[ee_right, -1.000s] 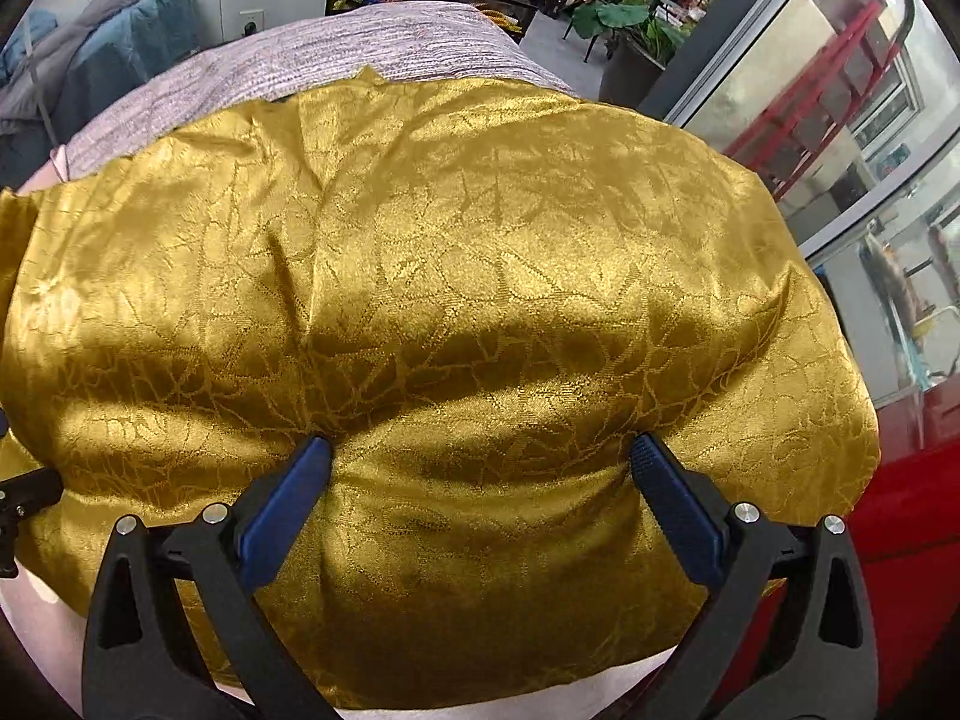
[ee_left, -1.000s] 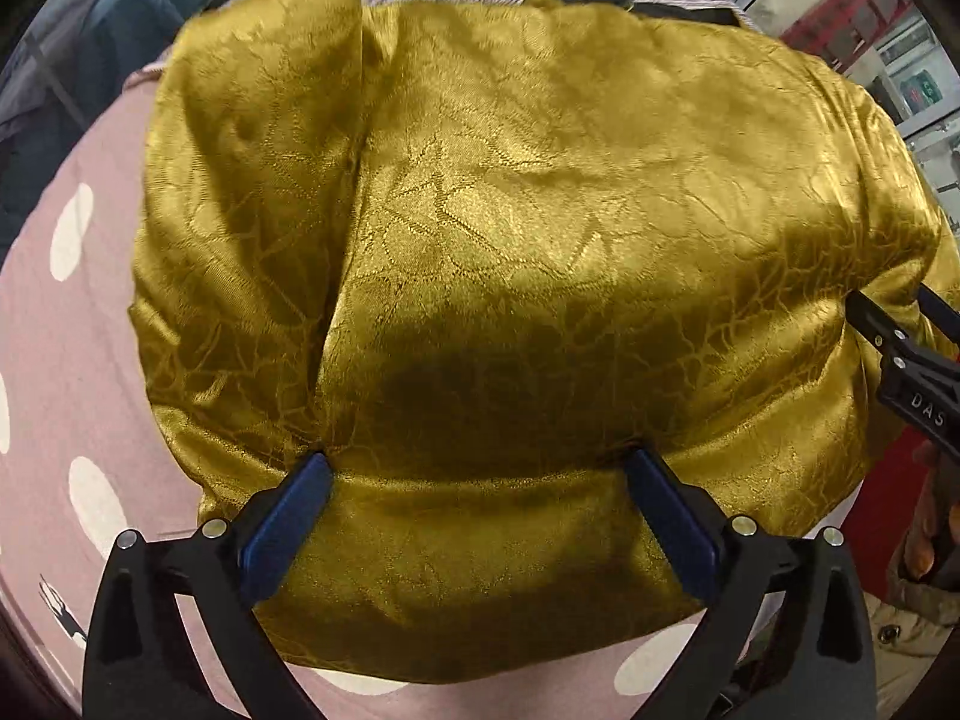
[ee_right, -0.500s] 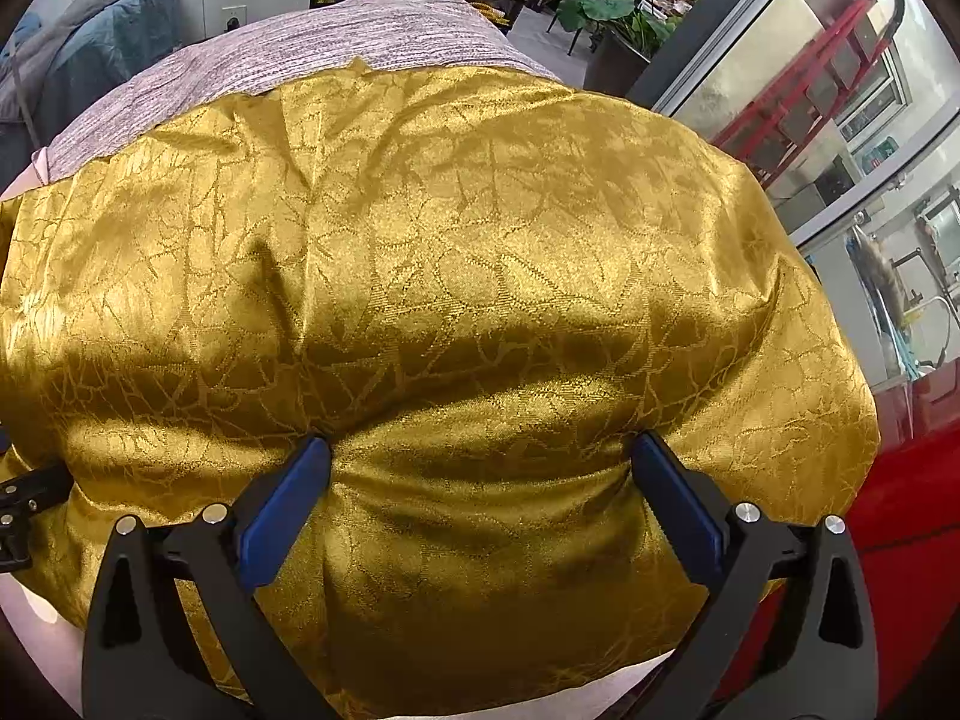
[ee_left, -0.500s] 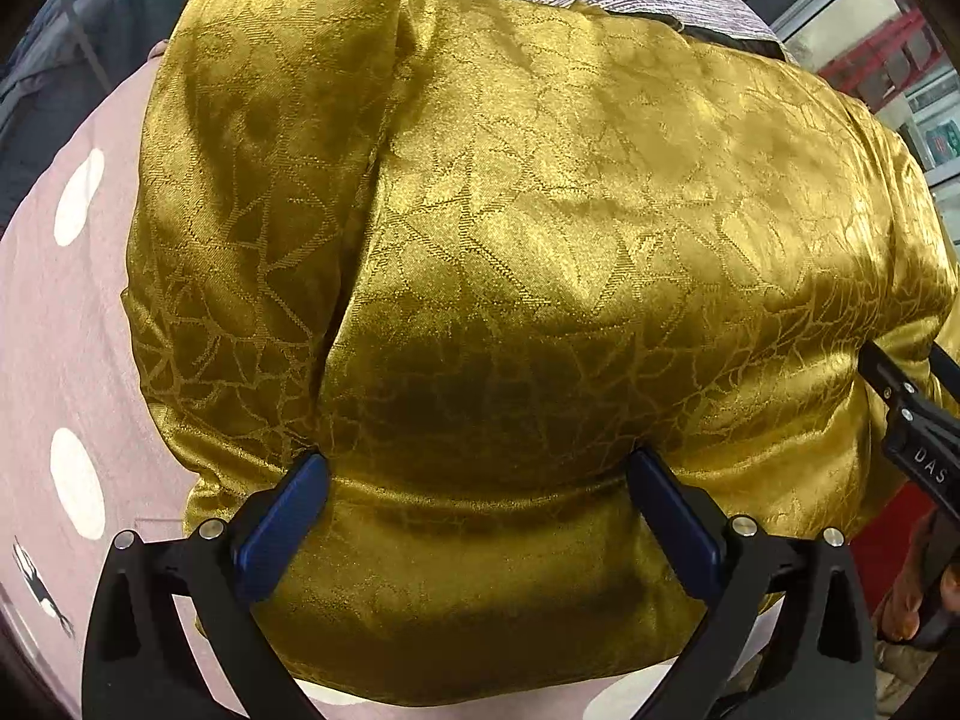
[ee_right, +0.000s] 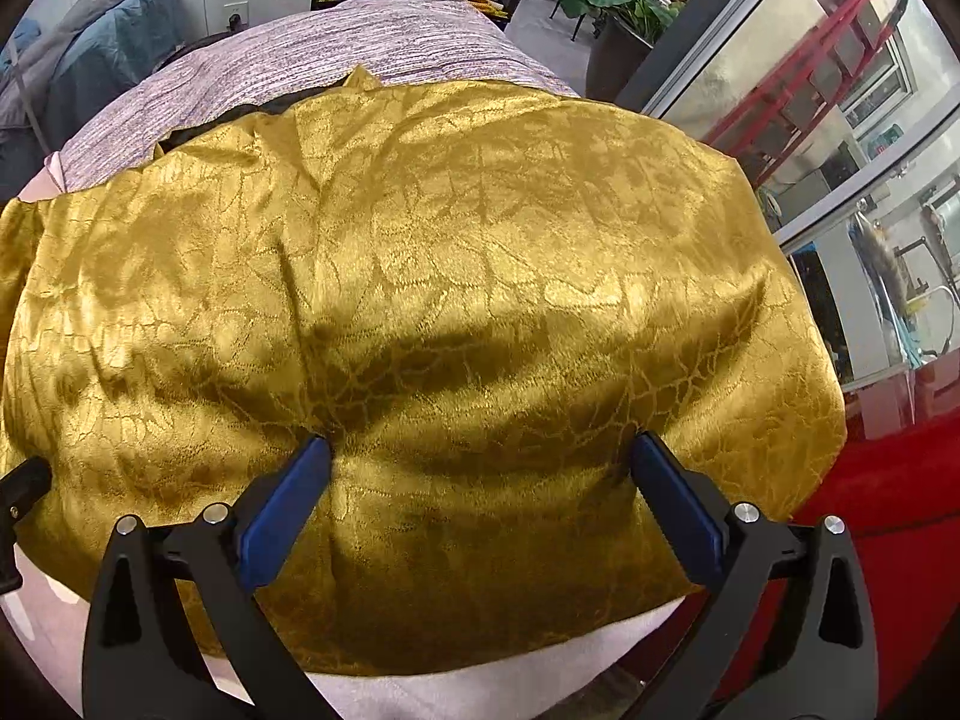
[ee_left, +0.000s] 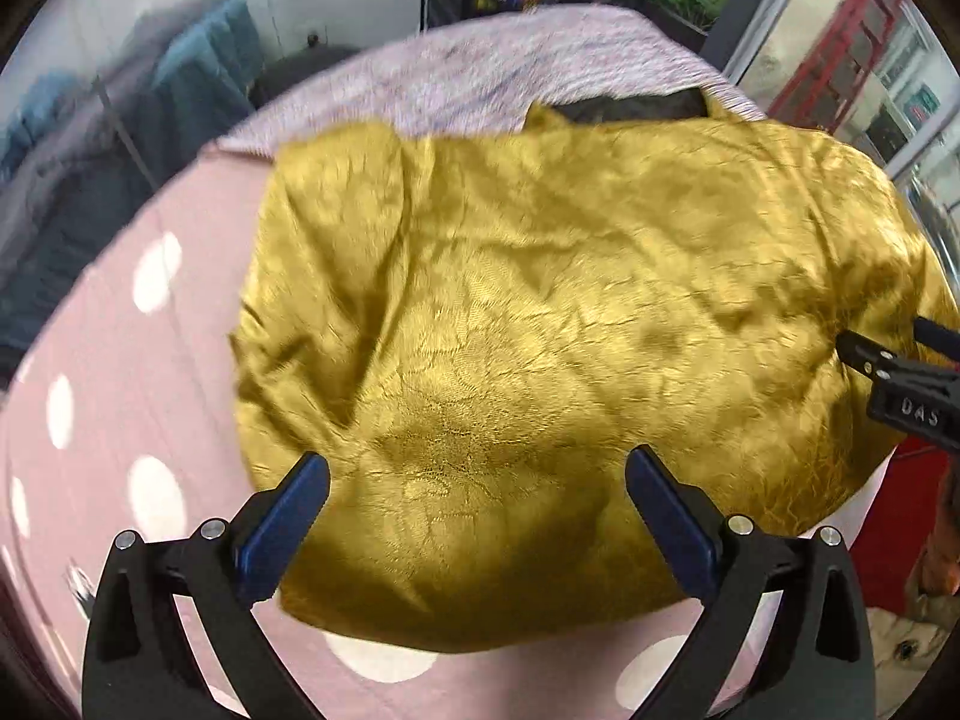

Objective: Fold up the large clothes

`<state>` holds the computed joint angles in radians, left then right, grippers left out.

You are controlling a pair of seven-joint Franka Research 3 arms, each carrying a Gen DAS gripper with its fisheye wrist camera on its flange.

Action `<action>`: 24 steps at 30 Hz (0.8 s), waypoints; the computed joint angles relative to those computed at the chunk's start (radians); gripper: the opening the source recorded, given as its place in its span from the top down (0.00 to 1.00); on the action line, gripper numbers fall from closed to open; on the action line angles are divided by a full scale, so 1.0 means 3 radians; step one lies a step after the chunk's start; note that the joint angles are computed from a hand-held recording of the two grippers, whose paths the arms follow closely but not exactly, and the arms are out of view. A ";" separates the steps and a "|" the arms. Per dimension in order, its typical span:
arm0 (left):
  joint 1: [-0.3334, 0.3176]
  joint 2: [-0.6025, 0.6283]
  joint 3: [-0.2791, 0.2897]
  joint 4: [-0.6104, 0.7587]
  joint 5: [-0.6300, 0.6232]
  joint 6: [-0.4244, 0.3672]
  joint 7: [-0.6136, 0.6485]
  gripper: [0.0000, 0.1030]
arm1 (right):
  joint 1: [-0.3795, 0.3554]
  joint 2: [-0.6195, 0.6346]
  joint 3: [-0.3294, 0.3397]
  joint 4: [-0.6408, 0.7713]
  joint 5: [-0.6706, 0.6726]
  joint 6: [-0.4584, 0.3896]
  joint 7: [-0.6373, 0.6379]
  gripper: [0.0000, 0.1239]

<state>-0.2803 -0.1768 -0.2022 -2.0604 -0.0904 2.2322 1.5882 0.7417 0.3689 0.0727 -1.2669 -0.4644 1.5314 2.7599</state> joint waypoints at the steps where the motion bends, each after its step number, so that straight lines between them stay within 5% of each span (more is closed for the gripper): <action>1: 0.0001 -0.0049 0.0006 -0.0007 0.0030 0.0048 0.0074 0.06 | -0.0003 -0.0019 0.0001 0.0001 0.0013 0.0002 0.0008 0.21; 24: -0.0188 -0.0644 0.0084 -0.0093 -0.0229 -0.0475 0.0323 0.06 | 0.0455 0.0017 0.0110 0.0578 -0.0065 -0.0530 0.0326 0.21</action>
